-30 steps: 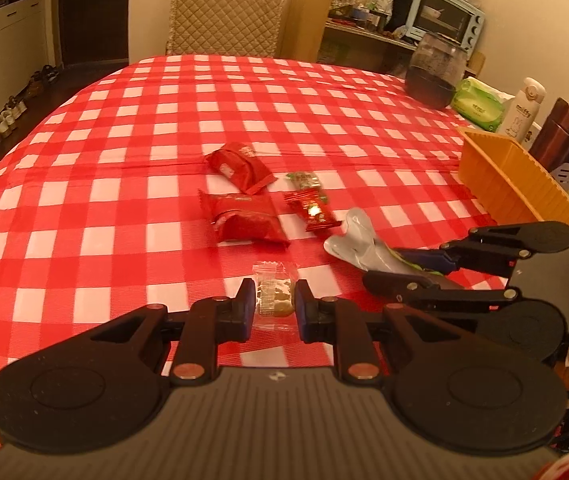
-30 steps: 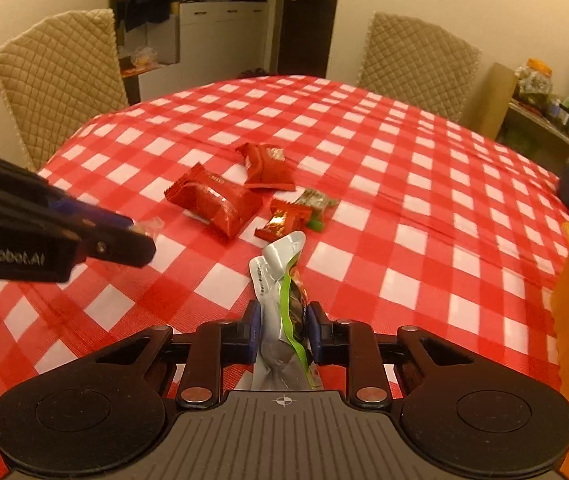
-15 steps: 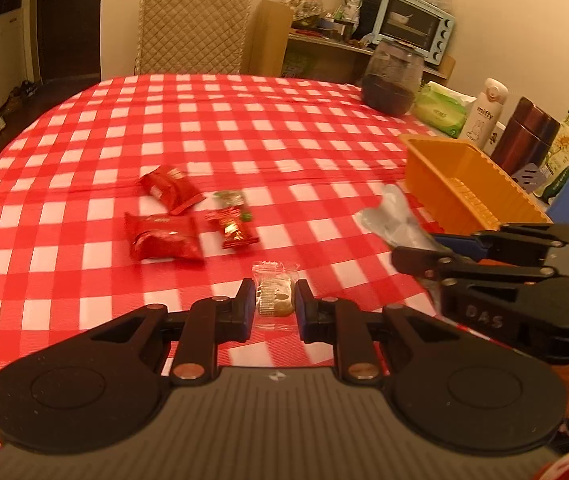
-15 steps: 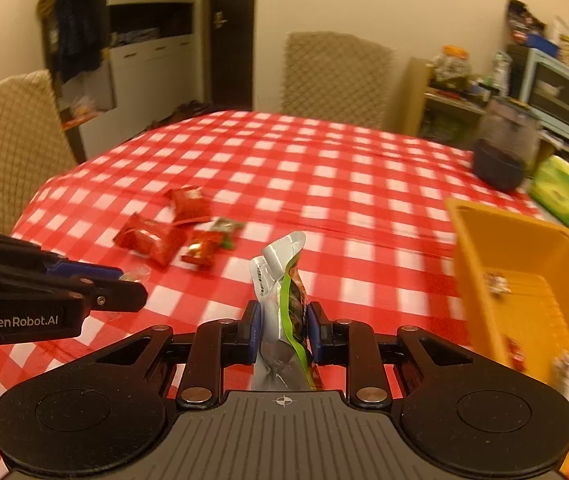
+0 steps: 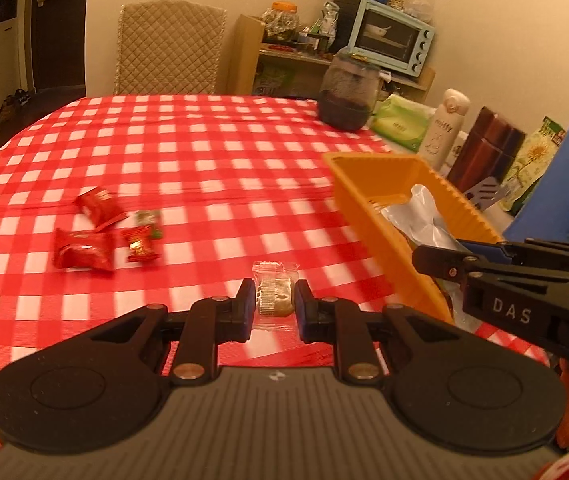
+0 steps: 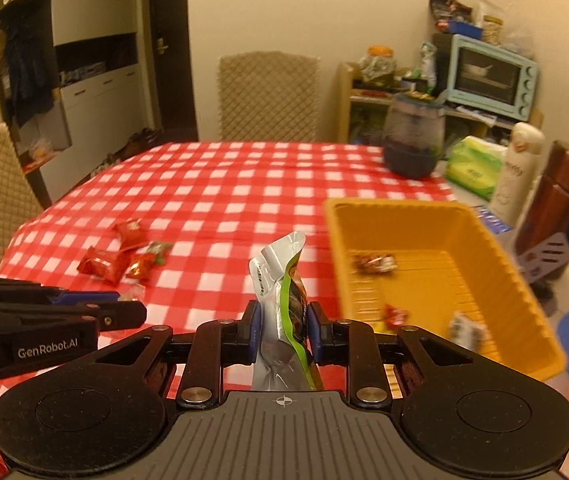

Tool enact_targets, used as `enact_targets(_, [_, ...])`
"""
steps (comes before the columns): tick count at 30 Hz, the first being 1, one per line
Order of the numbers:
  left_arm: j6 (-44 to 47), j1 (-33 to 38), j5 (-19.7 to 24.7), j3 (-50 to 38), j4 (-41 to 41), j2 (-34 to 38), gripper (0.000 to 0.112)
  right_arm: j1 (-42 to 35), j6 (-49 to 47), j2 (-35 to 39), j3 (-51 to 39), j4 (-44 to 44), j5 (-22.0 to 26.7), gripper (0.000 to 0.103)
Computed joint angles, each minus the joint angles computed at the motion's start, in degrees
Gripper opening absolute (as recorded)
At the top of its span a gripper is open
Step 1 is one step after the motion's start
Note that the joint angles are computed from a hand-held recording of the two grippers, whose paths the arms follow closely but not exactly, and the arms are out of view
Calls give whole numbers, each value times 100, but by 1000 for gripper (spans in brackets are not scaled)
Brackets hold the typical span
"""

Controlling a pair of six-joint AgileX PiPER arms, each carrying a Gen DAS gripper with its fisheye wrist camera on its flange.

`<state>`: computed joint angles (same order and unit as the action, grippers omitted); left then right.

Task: Organize snacks
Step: 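Carry the clear packet and the green-and-silver bar over the orange tray with both tools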

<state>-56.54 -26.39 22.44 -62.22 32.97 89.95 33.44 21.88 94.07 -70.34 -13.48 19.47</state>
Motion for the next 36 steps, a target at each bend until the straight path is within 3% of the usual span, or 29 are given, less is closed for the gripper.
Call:
enact_targets(14, [-853, -1179, 1209, -1721, 478, 879, 18, -1386, -2851, -694, 456, 2333, 53, 25])
enact_targets(24, [-685, -1470, 1440, -2698, 202, 1569, 18, -2282, -4425, -641, 435, 3652, 229, 25])
enact_targets(36, [-101, -1458, 1632, -3750, -306, 2406, 18, -2674, -5197, -124, 72, 4408, 336, 25])
